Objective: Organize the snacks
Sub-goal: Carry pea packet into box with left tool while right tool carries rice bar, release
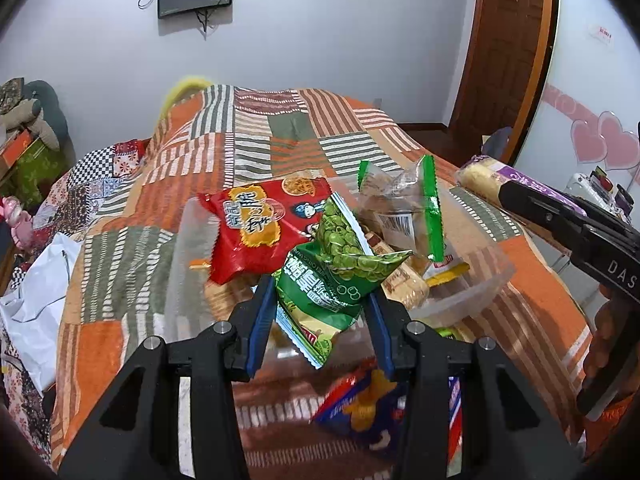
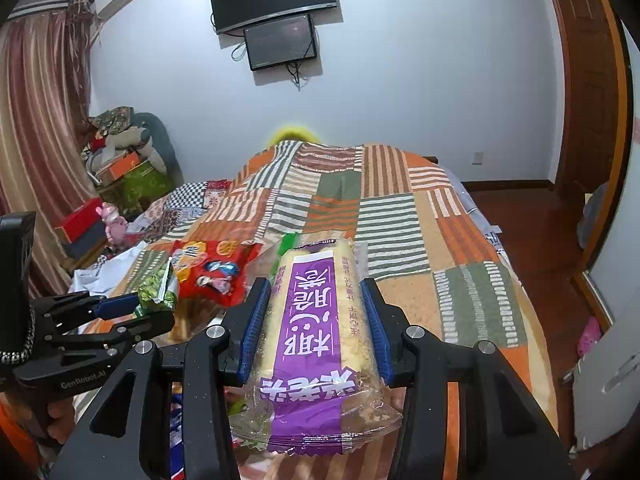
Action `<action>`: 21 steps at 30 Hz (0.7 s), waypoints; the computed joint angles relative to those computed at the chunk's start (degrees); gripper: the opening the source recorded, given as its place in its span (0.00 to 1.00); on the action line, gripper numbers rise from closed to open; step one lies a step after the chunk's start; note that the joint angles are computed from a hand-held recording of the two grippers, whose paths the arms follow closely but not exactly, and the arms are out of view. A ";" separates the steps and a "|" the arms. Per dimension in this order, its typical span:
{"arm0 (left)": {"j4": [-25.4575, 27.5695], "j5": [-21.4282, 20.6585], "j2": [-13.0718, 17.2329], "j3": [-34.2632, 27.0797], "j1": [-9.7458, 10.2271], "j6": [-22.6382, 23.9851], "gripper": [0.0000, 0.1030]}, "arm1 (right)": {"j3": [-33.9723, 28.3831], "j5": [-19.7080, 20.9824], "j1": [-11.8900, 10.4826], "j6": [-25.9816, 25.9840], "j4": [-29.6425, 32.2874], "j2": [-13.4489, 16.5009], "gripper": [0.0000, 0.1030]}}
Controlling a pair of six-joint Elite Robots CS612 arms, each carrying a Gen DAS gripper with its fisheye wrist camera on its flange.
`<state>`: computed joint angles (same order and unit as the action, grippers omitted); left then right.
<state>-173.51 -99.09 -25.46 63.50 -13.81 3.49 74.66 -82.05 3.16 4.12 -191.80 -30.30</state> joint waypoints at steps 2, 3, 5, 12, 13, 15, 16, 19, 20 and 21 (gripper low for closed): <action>0.53 -0.10 0.48 -0.94 -0.14 -0.02 0.42 | -0.64 -0.04 -0.08 -0.19 0.66 0.28 0.41; 0.70 -0.28 0.65 -1.23 -0.19 -0.13 0.42 | -0.98 -0.38 -0.07 -0.31 0.92 0.42 0.41; 1.30 -0.76 1.09 -2.07 -0.27 -0.24 0.42 | -1.81 -0.42 -0.15 -0.22 1.58 0.76 0.41; 3.42 -0.66 2.47 -4.43 -0.54 0.12 0.42 | -4.11 -0.87 -0.27 -0.66 4.08 1.60 0.41; 3.80 -0.85 2.65 -4.74 -0.49 -0.03 0.42 | -4.61 -0.94 -0.21 -0.66 4.56 1.85 0.41; 4.34 -0.73 2.96 -5.19 -0.45 -0.13 0.42 | -5.35 -0.96 -0.20 -0.60 5.65 2.19 0.41; 4.66 -0.66 3.06 -5.33 -0.42 -0.16 0.42 | -5.77 -1.15 -0.15 -0.63 6.17 2.41 0.41; 6.95 -1.59 3.49 -6.23 -0.24 -0.58 0.42 | -6.90 -0.36 -0.14 -0.75 8.59 2.98 0.41; 7.34 -1.99 3.63 -6.46 -0.15 -0.72 0.42 | -7.05 -0.14 -0.11 -0.84 9.17 3.06 0.41; 7.12 -2.52 3.61 -6.33 -0.04 -1.05 0.42 | -7.18 0.05 -0.09 -1.03 9.82 3.14 0.41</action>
